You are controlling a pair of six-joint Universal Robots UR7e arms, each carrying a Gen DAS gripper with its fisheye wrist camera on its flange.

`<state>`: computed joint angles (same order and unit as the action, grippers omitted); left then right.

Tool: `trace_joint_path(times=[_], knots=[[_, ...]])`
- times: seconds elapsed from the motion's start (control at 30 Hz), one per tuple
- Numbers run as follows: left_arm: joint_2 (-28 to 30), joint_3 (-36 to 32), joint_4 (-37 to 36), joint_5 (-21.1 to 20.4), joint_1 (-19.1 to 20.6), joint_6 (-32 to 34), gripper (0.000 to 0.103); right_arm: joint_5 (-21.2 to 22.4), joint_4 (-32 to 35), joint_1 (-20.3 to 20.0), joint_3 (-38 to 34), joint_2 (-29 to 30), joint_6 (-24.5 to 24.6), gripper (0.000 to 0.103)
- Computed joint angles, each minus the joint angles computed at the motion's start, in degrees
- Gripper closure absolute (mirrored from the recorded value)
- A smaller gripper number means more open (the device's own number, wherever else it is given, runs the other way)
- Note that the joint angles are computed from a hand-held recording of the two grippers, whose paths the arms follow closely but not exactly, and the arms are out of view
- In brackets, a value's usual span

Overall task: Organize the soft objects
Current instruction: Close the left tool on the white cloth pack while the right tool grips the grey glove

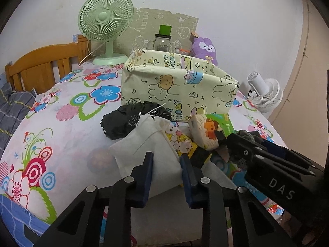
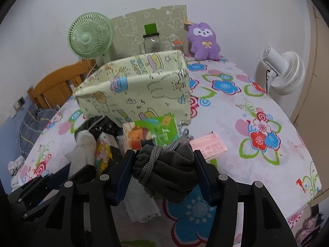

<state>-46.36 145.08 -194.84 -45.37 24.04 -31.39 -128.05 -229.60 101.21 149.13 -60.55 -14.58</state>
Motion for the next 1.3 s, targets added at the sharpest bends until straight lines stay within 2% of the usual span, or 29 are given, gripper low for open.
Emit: trace_joint_path(times=[0.53, 0.83, 1.3], knots=[[-3.3, -3.1, 4.9, 1.6, -1.5, 0.4, 0.079, -0.4, 4.8, 3.5, -1.4, -5.7, 0.4, 0.043], [-5.0, -5.3, 8.7, 4.1, -2.6, 0.9, 0.079, -1.5, 7.4, 5.5, -3.0, -8.3, 0.5, 0.043], [-5.8, -9.1, 11.3, 6.8, -3.4, 2.9, 0.079, -3.7, 9.2, 8.1, -6.2, -11.1, -2.5, 0.043]])
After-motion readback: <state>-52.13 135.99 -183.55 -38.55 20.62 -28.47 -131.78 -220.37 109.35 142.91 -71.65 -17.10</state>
